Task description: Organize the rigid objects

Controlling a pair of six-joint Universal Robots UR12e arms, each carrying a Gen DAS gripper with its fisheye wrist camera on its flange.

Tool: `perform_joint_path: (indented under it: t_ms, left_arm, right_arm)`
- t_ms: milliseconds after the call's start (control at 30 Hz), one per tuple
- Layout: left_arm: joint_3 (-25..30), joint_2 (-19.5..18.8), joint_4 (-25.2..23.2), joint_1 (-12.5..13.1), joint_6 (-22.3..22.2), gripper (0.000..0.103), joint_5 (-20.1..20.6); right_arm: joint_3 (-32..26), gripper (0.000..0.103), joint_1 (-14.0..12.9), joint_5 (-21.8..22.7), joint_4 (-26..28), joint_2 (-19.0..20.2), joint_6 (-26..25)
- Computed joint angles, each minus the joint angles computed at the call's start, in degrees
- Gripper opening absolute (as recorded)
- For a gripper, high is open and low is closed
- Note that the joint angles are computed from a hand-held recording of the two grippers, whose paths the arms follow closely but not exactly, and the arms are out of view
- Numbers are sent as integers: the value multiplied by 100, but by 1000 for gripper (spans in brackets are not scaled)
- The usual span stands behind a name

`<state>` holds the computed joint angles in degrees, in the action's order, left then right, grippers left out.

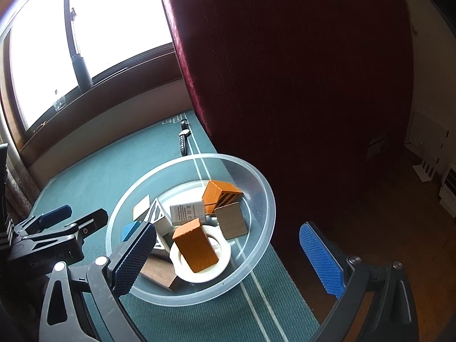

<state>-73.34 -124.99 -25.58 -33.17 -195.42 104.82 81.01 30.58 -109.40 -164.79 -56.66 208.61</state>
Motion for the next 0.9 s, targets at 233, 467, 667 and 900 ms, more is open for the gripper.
perform_joint_path:
  t_ms: [233, 467, 667, 900]
  left_arm:
    - [-215, 153, 194, -97, 8, 100, 408]
    - [-345, 228, 340, -248, 96, 103, 1142]
    - [-455, 294, 427, -294, 112, 103, 1310]
    - [-496, 322, 422, -350, 181, 103, 1342]
  right_arm:
    - [-85, 102, 188, -107, 277, -12, -606]
    - [-57, 102, 285, -324, 336, -47, -738]
    - [0, 102, 301, -506, 260, -94, -671]
    - [10, 103, 339, -679, 254, -108, -758]
